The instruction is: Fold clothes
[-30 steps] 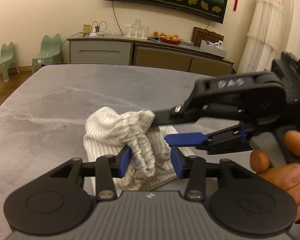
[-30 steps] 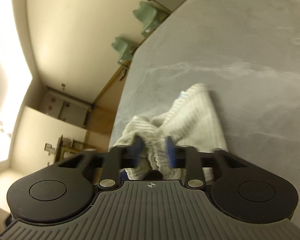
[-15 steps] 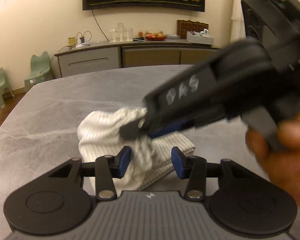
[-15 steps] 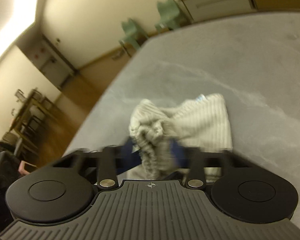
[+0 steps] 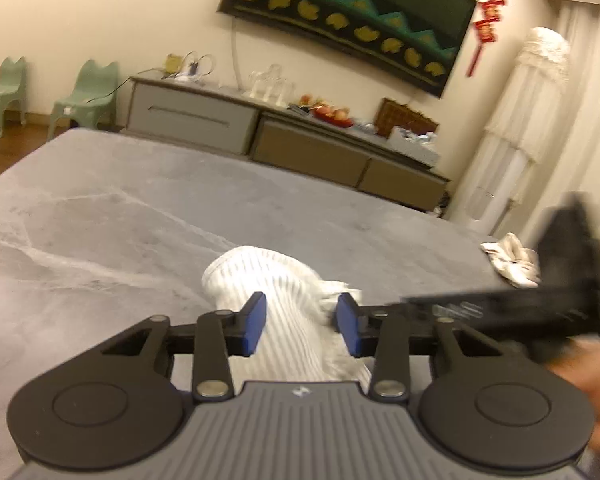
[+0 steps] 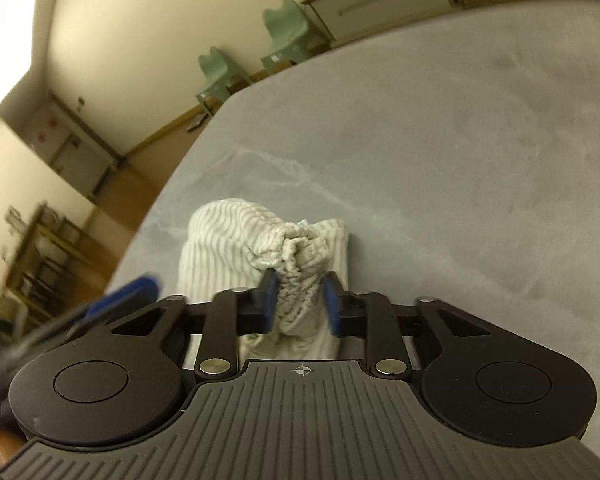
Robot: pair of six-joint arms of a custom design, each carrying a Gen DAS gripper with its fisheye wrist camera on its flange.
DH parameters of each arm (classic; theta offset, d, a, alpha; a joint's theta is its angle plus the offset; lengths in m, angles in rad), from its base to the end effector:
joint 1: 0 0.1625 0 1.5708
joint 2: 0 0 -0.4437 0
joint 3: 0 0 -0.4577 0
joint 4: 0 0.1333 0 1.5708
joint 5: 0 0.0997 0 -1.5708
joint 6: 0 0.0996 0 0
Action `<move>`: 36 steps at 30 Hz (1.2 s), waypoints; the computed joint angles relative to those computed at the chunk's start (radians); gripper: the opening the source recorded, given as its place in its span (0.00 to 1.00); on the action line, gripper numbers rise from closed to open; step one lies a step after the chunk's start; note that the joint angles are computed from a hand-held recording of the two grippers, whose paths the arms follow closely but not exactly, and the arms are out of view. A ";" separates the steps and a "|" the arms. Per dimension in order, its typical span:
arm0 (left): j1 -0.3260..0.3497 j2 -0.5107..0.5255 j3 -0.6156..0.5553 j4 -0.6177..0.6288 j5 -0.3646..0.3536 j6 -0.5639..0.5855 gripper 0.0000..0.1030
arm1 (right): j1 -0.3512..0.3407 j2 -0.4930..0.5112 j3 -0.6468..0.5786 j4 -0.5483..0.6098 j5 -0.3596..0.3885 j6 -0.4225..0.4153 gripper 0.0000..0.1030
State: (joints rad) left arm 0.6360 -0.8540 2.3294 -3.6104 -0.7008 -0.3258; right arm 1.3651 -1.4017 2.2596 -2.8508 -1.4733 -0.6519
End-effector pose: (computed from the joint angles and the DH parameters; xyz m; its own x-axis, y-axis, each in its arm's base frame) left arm -0.2406 -0.4380 0.0404 -0.8920 0.1008 -0.4407 0.4162 0.5639 -0.7133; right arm 0.0367 -0.5241 0.2041 -0.8940 -0.4112 0.1780 -0.4479 0.8095 -0.3795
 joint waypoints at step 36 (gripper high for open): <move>0.031 -0.174 0.032 0.541 0.082 -0.560 0.57 | 0.047 0.110 0.064 -0.328 -0.036 -0.094 0.75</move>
